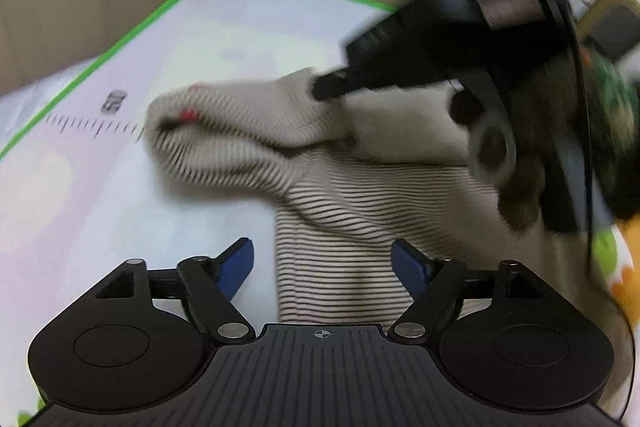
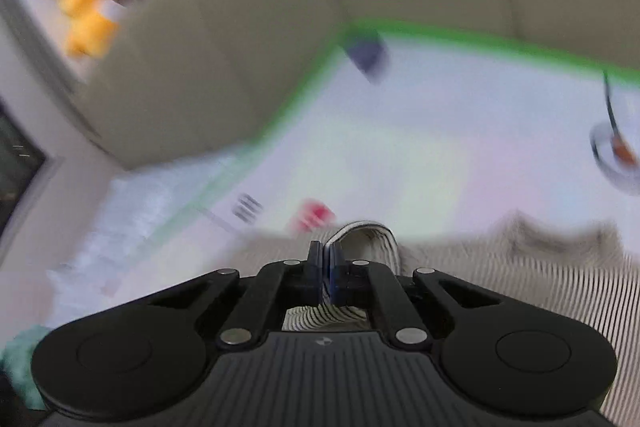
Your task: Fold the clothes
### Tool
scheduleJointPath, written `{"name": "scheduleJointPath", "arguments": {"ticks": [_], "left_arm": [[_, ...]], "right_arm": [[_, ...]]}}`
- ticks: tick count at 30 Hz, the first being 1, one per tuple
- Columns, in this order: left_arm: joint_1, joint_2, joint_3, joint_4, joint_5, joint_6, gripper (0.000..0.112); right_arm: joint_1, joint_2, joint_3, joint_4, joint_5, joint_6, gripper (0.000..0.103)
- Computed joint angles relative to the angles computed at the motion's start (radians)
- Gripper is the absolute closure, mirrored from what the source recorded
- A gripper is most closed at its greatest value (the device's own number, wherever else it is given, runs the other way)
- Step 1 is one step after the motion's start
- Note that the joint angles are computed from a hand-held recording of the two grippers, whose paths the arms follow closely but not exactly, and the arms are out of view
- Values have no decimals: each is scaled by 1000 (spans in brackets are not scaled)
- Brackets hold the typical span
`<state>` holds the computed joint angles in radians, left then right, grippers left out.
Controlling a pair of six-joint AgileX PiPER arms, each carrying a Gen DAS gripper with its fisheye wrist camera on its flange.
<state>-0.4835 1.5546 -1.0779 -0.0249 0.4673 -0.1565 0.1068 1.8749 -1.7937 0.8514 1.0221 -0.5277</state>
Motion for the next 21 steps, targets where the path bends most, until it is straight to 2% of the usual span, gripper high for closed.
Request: {"name": "scheduleJointPath", "arguments": {"ticks": [2, 4, 10, 15, 18, 21], "left_arm": [[3, -20, 27, -40, -47, 80, 25], [-1, -14, 19, -47, -72, 96, 22], [-27, 65, -72, -27, -58, 41, 21], [-51, 101, -124, -179, -36, 161, 18], [-57, 98, -119, -271, -51, 265, 17], [-71, 113, -135, -259, -70, 268, 17]], "right_arm": [[-47, -32, -21, 41, 50, -19, 100], [-89, -62, -32, 62, 85, -38, 100], [-148, -110, 63, -34, 32, -19, 100], [-299, -116, 43, 55, 4, -62, 100], [-408, -138, 71, 100, -6, -118, 101], [-473, -160, 140, 81, -16, -162, 101]]}}
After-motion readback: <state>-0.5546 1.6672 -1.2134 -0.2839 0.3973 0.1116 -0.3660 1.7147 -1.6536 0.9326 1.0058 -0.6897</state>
